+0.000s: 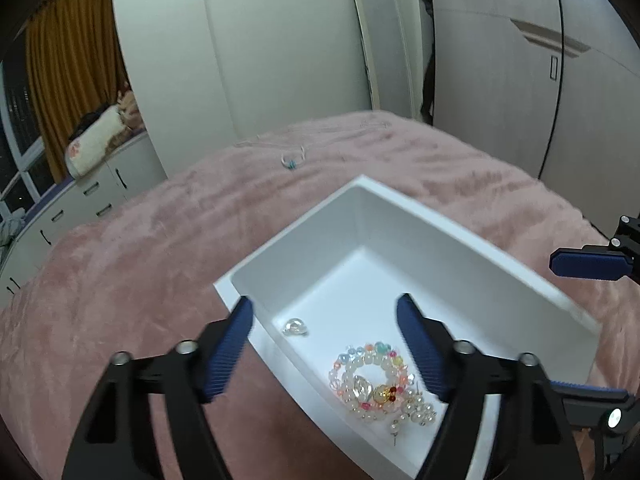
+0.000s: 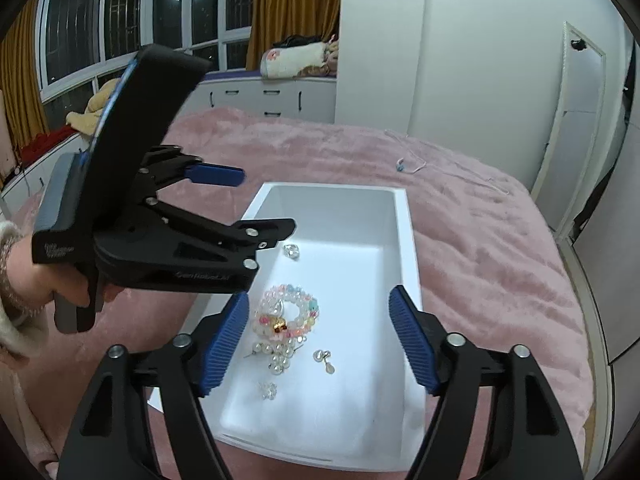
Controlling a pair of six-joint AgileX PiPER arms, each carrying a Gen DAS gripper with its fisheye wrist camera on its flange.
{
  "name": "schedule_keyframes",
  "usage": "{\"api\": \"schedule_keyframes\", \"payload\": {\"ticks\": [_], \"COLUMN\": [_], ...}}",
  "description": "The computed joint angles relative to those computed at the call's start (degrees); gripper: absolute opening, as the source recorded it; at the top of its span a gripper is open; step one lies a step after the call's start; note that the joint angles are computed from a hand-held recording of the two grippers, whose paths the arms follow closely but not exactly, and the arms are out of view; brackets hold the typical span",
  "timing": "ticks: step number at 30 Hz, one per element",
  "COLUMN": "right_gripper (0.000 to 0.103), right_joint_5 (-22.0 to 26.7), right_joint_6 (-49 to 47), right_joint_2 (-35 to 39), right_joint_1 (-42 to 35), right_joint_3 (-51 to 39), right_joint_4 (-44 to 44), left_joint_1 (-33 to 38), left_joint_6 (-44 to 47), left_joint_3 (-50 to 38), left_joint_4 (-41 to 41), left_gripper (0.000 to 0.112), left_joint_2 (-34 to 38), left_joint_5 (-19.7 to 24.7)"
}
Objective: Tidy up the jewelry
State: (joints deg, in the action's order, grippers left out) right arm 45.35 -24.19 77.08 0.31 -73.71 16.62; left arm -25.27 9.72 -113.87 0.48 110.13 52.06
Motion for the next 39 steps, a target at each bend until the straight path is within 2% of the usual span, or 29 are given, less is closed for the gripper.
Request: {"api": "schedule_keyframes", "payload": {"ticks": [5, 12, 18, 22, 25, 29, 34, 39], "right_gripper": [0.087, 0.088, 0.090, 0.094, 0.094, 0.096, 0.098, 0.098], "right_joint_5": [1.7, 1.9, 1.4, 0.9, 1.4, 1.8, 0.5, -0.7], "right_joint_6": [2.0, 6.5, 12.7, 18.8, 23.5, 30.2, 34.5, 44.6], "right_joint_2": [-2.5, -7.8, -13.4, -17.2, -19.1, -21.4, -24.2, -25.9], "right_joint_1": [-0.4, 1.3, 3.8, 6.3, 9.1, 12.6, 12.4, 17.4], "right_joint_3": [-1.9, -2.1, 0.4, 3.2, 5.3, 8.4, 12.9, 17.3], "right_joint_4": [-0.5, -5.5, -11.5, -16.6, -20.9, -26.3, -26.3, -34.5], "left_joint_1": [-0.3, -0.9, -1.1, -2.2, -1.9, -3.7, -5.5, -8.0], "left_joint_6": [-2.9, -5.0, -10.3, -14.0, -15.3, -18.6, -23.3, -29.4], "left_joint_3": [0.5, 6.2, 15.2, 22.7, 27.6, 33.5, 39.2, 44.6], "left_joint_4": [2.1, 3.1, 4.8, 9.1, 8.7, 12.4, 15.7, 21.1], "left_gripper": [0.089, 0.092, 0.093, 0.093, 0.095, 0.095, 0.097, 0.097], "left_joint_2": [-3.3, -11.1, -19.5, -25.5, -29.2, -32.5, -35.6, -38.1], "left_joint_5": [-0.1, -3.1, -5.6, -7.9, -8.6, -9.3, -10.7, -13.5]}}
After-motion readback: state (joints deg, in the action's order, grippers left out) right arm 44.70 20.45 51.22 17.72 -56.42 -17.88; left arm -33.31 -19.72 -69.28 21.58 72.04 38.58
